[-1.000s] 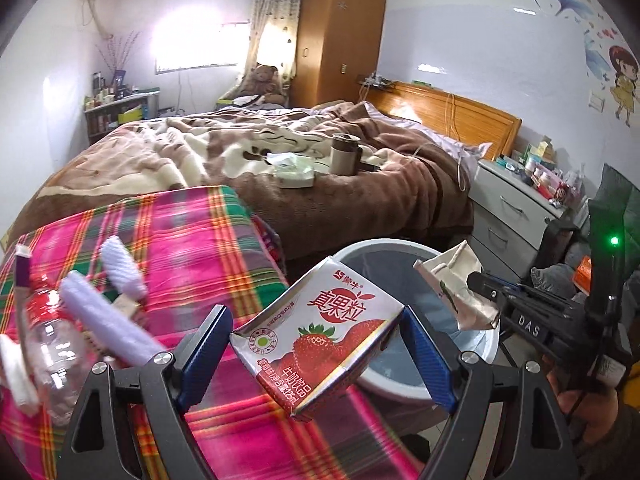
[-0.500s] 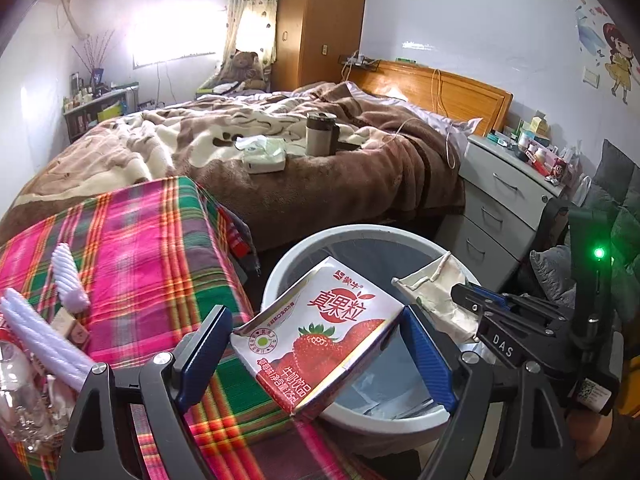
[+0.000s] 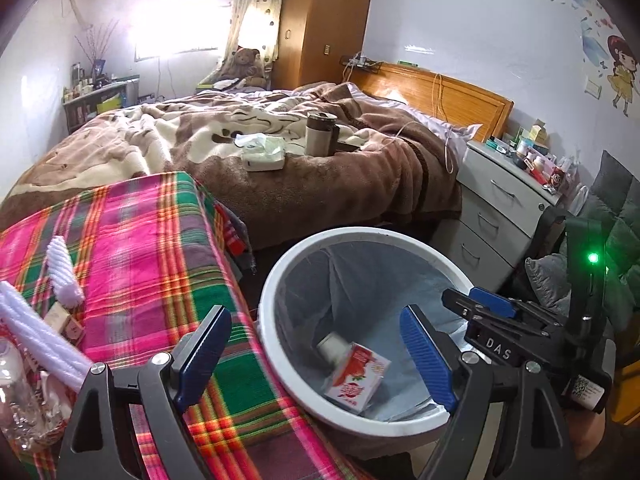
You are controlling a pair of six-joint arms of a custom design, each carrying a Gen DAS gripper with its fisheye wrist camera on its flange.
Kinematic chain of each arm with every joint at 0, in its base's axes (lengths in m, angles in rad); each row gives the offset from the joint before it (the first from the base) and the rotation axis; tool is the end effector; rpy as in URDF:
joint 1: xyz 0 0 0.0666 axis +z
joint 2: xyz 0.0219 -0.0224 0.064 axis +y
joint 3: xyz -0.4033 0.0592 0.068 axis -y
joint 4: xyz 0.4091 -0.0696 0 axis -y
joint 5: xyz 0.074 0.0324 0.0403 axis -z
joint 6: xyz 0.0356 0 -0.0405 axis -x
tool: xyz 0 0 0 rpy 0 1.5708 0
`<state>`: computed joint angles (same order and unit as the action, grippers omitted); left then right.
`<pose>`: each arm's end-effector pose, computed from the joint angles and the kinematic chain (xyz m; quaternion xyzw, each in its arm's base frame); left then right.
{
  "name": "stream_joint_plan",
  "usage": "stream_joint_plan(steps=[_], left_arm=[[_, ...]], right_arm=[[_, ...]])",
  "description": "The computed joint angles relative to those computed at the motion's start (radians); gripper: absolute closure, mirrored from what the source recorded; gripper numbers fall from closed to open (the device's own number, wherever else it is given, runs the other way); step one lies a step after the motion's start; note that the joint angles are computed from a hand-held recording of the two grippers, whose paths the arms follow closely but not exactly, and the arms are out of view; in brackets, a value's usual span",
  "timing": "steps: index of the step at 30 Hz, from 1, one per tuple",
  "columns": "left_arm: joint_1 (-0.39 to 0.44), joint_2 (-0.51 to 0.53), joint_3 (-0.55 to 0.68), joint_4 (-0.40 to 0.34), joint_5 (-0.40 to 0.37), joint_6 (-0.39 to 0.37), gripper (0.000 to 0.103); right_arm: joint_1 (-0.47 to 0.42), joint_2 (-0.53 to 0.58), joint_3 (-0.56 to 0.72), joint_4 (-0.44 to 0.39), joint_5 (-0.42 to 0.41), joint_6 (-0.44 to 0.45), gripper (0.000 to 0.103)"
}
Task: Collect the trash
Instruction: 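Move both tools back over the trash on the plaid cloth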
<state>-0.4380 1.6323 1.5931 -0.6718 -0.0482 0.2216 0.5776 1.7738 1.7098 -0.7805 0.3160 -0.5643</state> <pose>0.5496 -0.2559 0.4413 0.0881 0.9045 -0.1142 0.4013 0.5504 0.3451 0.4050 0.0498 0.9235 0.0658 0.3746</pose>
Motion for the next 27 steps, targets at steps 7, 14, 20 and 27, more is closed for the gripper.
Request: stream_joint_plan(steps=[7,14,20,27], left_arm=[[0.023,-0.080,-0.071,0.020,-0.026,0.017,0.017],[0.059,-0.179,-0.165,0.048,-0.074,0.027,0.017],[0.112,-0.251,-0.234,0.059,-0.096,0.047,0.017],[0.195,-0.314,-0.292,0.045,-0.128,0.089,0.017]], right_arm=[[0.028,-0.004,0.007,0.027,0.013,0.031,0.061],[0.060,0.012,0.041,0.054,-0.001,0.064,0.048],[0.090,0.046,0.090,0.066,-0.025,0.103,0.047],[0.122,0.106,0.173,0.066,-0.082,0.137,0.047]])
